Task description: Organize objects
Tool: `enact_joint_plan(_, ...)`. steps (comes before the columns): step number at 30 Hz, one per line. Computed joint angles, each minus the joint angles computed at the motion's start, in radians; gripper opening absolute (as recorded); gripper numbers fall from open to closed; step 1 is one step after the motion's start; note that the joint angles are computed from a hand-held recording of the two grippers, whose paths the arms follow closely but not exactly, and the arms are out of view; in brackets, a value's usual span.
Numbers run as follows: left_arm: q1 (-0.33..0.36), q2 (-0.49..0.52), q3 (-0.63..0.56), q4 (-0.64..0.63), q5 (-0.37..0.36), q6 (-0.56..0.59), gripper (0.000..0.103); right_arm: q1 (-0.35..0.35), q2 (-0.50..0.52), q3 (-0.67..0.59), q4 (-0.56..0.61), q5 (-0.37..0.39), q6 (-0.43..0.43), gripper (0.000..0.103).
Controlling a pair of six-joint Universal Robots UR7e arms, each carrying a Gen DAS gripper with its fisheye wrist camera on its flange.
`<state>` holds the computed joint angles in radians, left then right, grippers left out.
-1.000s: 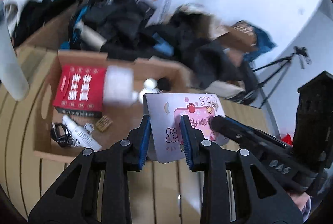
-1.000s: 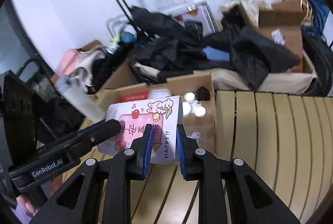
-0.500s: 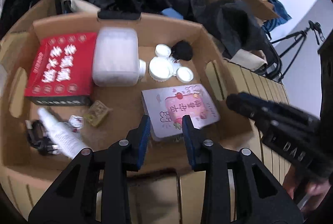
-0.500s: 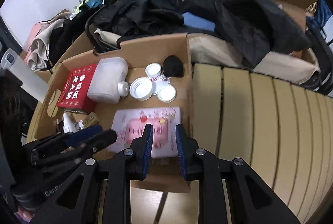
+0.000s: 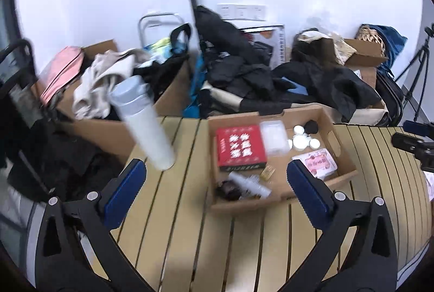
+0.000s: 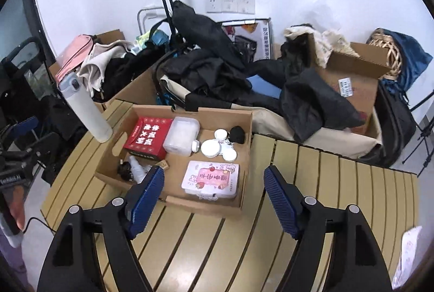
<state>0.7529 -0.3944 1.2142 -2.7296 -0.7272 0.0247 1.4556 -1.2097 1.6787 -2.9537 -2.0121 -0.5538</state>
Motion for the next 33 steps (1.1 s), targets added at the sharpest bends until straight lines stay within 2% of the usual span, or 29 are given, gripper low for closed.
enact_joint_plan(8, -0.076, -0.168, 0.277, -0.089, 0.065, -0.077, 0.103, 0.054, -0.147, 0.188, -0.049, 0.033, 0.015, 0.079)
enact_joint_plan(15, -0.187, -0.340, 0.587, -0.105, 0.104, -0.266, 0.103, 0.089, -0.353, 0.482, -0.163, 0.094, -0.009, 0.079)
enact_joint_plan(21, -0.303, -0.485, 0.842, -0.110, 0.113, -0.435, 0.103, 0.124, -0.483, 0.723, -0.302, 0.079, -0.016, 0.079)
enact_joint_plan(25, -0.386, -0.557, 1.004, -0.070, 0.147, -0.639, 0.103, 0.128, -0.469, 0.914, -0.595, 0.033, 0.025, 0.079)
enact_joint_plan(27, -0.425, -0.584, 1.068, 0.008, 0.162, -0.758, 0.103, 0.081, -0.462, 1.023, -0.704, 0.078, 0.090, 0.079)
enact_joint_plan(28, -0.439, -0.596, 1.089, 0.040, 0.155, -0.801, 0.103, 0.060, -0.460, 1.058, -0.724, 0.104, 0.098, 0.079)
enact_joint_plan(29, -0.444, -0.605, 1.103, 0.048, 0.130, -0.809, 0.103, 0.048, -0.449, 1.086, -0.743, 0.115, 0.089, 0.079)
enact_joint_plan(31, -0.458, -0.622, 1.122, 0.035, 0.098, -0.778, 0.103, 0.077, -0.381, 1.107, -0.821, 0.048, 0.076, 0.079)
enact_joint_plan(33, -0.483, -0.636, 1.139, 0.041, 0.122, -0.791, 0.103, 0.087, -0.393, 1.123, -0.822, 0.065, 0.079, 0.079)
